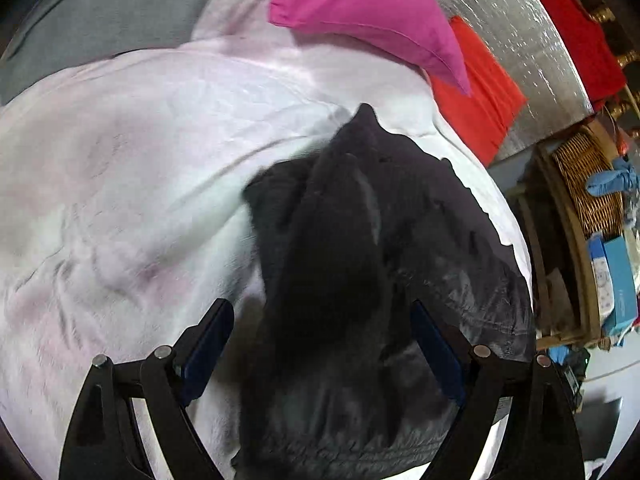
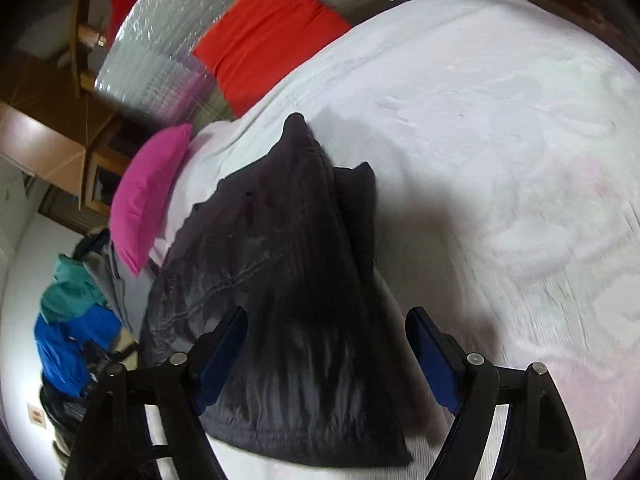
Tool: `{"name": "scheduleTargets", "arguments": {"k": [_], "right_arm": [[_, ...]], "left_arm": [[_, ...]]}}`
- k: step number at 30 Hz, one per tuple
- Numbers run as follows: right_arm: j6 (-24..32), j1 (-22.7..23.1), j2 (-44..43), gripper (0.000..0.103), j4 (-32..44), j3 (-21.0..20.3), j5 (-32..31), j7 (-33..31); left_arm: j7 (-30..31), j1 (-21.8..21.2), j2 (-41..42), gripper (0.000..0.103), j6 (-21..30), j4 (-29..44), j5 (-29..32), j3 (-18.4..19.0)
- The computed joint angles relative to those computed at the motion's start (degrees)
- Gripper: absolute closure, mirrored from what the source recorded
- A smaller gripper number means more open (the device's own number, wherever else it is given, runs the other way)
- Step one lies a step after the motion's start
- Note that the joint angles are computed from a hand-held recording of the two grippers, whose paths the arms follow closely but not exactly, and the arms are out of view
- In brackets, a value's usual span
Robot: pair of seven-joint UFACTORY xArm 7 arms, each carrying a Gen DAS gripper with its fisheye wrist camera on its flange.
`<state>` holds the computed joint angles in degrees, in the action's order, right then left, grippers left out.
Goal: Fold large clothes
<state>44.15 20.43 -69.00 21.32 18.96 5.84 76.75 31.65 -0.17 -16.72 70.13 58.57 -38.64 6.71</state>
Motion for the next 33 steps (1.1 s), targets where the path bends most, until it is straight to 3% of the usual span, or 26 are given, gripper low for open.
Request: {"name": "scheduleTargets", "arguments": {"k": [5,6,8,9,10,11,14,17,26,29,33], "right_arm": [[-4.99,1.32,6.09,0.022,0.35,-2.29,0.19,-4.27],[-3.31,1.54,8.59,0.031,2.08,-2.36,-0.29,-5.77],[-1.01,0.6,11.53,0.04,4.7,-1.48,-1.41,-6.84],[-1.64,0.68,11.43,0.056,4.46,-1.89,-1.01,-6.93],[-2.08,0.65,12.01,0.071,4.81,-2.42,-0.37,-6.88],[-0.88,0.02,13.12,0.074,6.23,-2.06,-0.94,-7.16],[5.19,-1.55,17.77,0.085,13.2,-0.65,-3.67,-9.29],[8.76,-2.58,17.8,0.09,18.58,0.0,-5.54,-10.6],[20.11,-8.51,21.31,0.093,41.45,6.19,-13.17,-16.07],[23.67,-8.52,17.17,0.093,41.71,8.0,-12.57,-15.81],[24.65,-6.63,8.29,0.093,33.7,10.07,-8.26,-11.87]], "left_arm": [[-0.73,-1.14,1.59,0.013,-0.56,0.53,2.52,-2.22],[-1.18,-1.36,1.61,0.015,-1.57,0.19,3.78,-2.93],[-0.94,-2.19,-0.2,0.033,-6.0,-1.92,7.04,-4.71],[-1.3,-2.72,-0.38,0.038,-6.12,-1.98,7.8,-4.87],[-1.92,-3.28,-0.53,0.051,-5.78,-1.71,8.35,-5.03],[-2.54,-3.72,-0.64,0.062,-5.33,-1.21,9.0,-5.12],[-4.79,-4.86,-1.56,0.08,-5.51,0.34,12.43,-6.31],[-5.52,-6.35,-4.58,0.084,-6.99,1.29,15.0,-7.06],[-5.11,-10.45,-16.74,0.086,-6.06,6.18,11.93,-3.28],[-3.39,-11.17,-23.0,0.085,-5.24,3.24,11.26,-0.49],[-1.41,-11.19,-31.83,0.085,-4.3,-5.53,12.08,1.59]]}}
